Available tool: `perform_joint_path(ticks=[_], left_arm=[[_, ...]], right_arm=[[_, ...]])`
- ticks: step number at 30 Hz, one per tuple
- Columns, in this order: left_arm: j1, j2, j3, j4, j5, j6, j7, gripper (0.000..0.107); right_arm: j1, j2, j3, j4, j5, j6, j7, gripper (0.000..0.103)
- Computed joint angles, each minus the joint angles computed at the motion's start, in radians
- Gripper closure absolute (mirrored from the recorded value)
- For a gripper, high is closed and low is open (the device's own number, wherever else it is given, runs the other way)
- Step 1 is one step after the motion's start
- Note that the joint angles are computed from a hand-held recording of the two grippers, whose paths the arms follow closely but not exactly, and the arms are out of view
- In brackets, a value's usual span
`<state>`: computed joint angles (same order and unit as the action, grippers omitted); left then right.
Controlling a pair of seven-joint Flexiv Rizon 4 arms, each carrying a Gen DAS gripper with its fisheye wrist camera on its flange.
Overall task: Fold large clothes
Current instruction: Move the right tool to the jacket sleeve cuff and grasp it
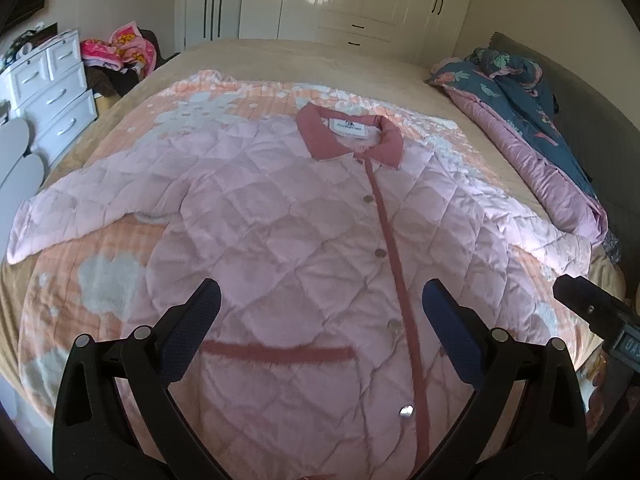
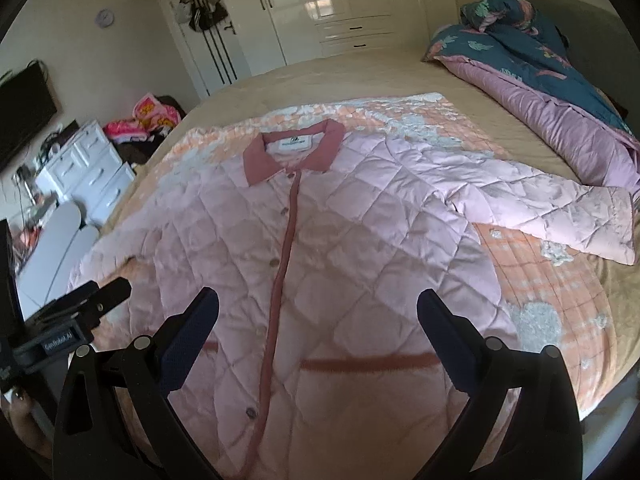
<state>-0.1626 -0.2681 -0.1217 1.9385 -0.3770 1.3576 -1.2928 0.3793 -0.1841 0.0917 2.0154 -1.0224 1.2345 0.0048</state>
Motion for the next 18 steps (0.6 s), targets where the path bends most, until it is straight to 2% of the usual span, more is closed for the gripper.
perform_joint_path(ticks=[4,9,18], left_arm=[[-0.025,-0.057,0.023,-0.09,0.061,-0.018,-0.046,0.012],[-0.023,-0.119,0.01,-0.182,0.075,-0.062,-0.055,0.012],[-0.035,-0.226,0.013,-0.34,0.105,-0.135,-0.068,0.012]], right_arm=[[-0.009,-0.019,-0.018,-0.034,0.017,0.004,0.004,0.004],[-0.02,-0.048,-0.048,-0.087,-0.002,0.014,0.01,0.004],[-0.031,-0.112,-0.095,-0.178,0.042,0.005,-0.002,0.004]])
